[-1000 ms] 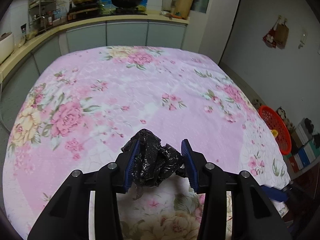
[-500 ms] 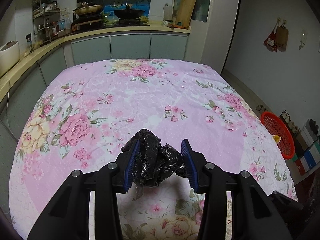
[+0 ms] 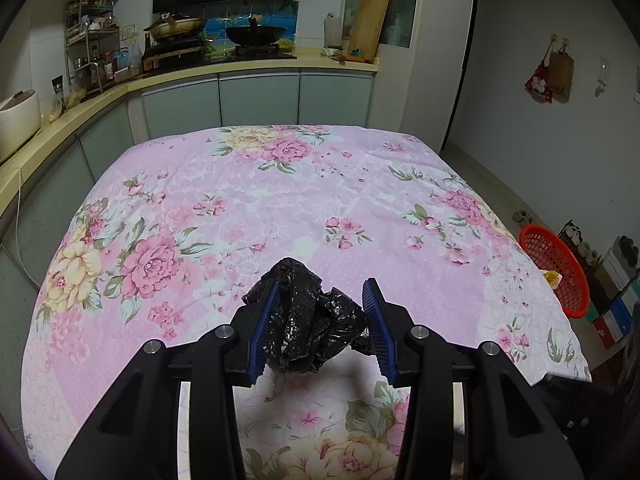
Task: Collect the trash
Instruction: 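Grasp the black plastic bag with the left tool while the right tool grasps the cream mesh scrubber, then carry the black bag and cream scrubber over the red wastebasket with both tools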
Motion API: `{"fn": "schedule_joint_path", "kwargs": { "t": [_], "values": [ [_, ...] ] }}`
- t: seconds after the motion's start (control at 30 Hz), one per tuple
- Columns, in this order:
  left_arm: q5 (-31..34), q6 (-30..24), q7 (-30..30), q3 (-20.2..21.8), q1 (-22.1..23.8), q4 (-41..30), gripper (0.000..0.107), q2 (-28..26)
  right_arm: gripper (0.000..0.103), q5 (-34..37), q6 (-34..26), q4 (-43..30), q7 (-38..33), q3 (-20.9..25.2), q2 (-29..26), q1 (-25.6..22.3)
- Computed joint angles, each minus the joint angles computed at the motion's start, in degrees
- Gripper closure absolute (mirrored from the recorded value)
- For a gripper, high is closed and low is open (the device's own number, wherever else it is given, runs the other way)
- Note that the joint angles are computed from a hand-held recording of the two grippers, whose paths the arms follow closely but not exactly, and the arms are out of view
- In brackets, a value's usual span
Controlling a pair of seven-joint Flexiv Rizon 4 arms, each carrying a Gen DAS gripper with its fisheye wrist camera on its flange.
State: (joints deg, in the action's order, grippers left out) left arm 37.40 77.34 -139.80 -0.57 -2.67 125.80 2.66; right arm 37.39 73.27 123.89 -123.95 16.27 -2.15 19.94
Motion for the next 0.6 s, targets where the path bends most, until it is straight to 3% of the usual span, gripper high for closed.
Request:
{"fn": "schedule_joint_path", "kwargs": {
  "t": [0.3,0.6],
  "values": [
    [2.66,-0.31,-2.65,-0.60,-0.30,-0.92,0.066,0.04,0.066,2.06,1.84,-3.45,-0.92,-1.93,0.03,-2.43],
    [7.93,-4.12,-6.64,-1.69,-1.97,-3.93,0.066,-0.86,0.066,6.02,1.35,-7.81,-3.81,-3.03,-0.08,-4.96]
  ]
}}
